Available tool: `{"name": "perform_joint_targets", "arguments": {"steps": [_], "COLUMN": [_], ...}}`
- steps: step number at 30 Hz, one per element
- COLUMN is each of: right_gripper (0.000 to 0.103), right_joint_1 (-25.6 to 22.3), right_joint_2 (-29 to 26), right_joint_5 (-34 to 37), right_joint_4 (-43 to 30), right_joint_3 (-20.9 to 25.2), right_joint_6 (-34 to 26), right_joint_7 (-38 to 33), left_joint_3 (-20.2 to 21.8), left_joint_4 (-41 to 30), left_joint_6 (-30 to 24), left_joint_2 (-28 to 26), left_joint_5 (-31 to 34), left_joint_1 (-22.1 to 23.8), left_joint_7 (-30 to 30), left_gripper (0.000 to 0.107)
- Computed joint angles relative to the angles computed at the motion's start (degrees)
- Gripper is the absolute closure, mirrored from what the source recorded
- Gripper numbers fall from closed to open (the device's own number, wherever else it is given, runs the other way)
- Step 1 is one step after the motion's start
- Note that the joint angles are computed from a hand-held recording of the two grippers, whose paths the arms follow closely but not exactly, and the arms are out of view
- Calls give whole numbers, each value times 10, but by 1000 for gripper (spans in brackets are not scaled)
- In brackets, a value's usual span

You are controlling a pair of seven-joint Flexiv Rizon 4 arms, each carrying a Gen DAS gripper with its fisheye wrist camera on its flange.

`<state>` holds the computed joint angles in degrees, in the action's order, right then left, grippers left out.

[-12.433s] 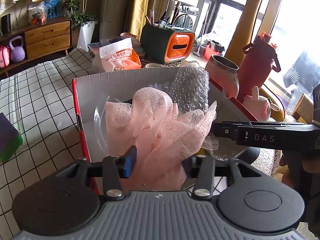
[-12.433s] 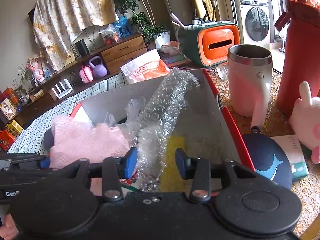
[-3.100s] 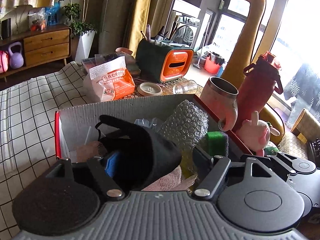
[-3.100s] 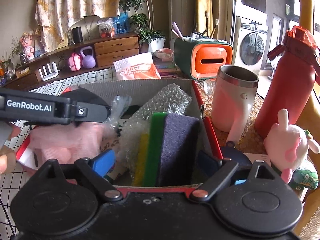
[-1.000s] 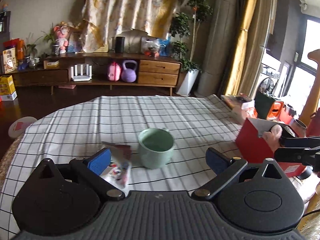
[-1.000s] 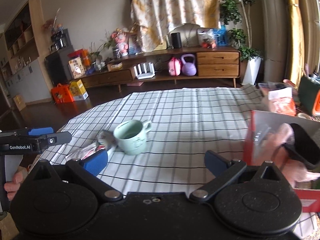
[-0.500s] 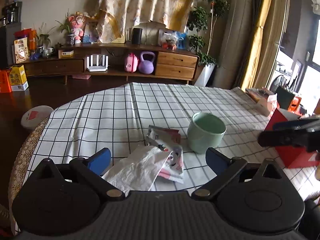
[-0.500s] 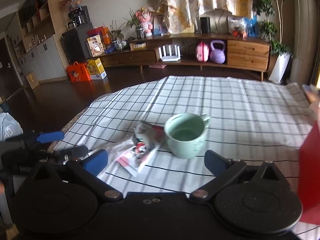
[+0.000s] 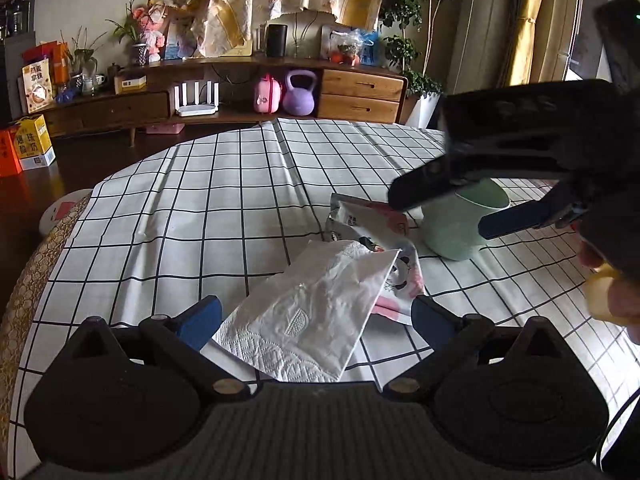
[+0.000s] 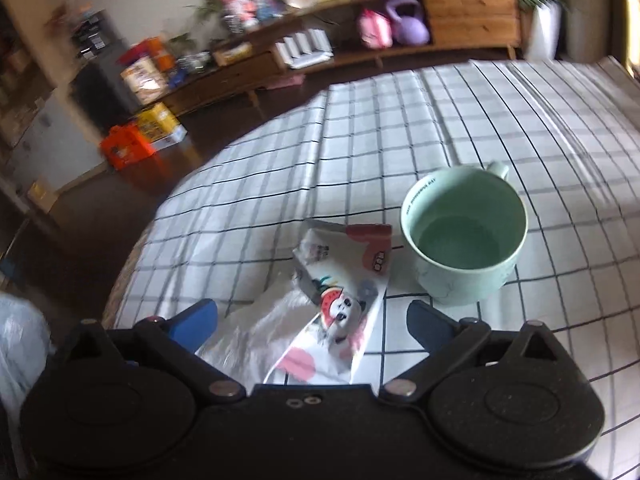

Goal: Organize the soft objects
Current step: 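Grasp the white tissue with the left tool while the right tool grasps the panda snack bag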

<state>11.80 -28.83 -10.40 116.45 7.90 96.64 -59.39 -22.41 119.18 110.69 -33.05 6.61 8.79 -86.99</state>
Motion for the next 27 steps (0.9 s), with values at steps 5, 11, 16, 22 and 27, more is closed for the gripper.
{"name": "perform_joint_targets", "arguments": {"steps": [5, 11, 16, 22, 27], "right_gripper": [5, 7, 8, 12, 13], "right_joint_1": [46, 99, 129, 116, 117], "right_joint_2": [-30, -59, -76, -87, -88], "right_joint_5": [13, 11, -14, -43, -58], "right_joint_4": [-43, -77, -90, -108, -108], "right_joint_3": [-45, -107, -145, -134, -135], "right_joint_6": [-32, -62, -71, -105, -112], "right_joint_7": [55, 138, 177, 188, 200], "left_joint_3": [-32, -80, -96, -123, -122], "left_joint_4": [-12, -25, -35, -41, -36], "left_joint_6": [-6, -34, -46, -65, -57], "left_joint_2": [-21, -47, -61, -79, -80], "left_joint_5": [14, 23, 13, -4, -17], "left_joint_1": [32, 74, 84, 104, 103], "left_joint_7": [4, 29, 53, 82, 89], "left_gripper": [5, 5, 5, 6, 18]}}
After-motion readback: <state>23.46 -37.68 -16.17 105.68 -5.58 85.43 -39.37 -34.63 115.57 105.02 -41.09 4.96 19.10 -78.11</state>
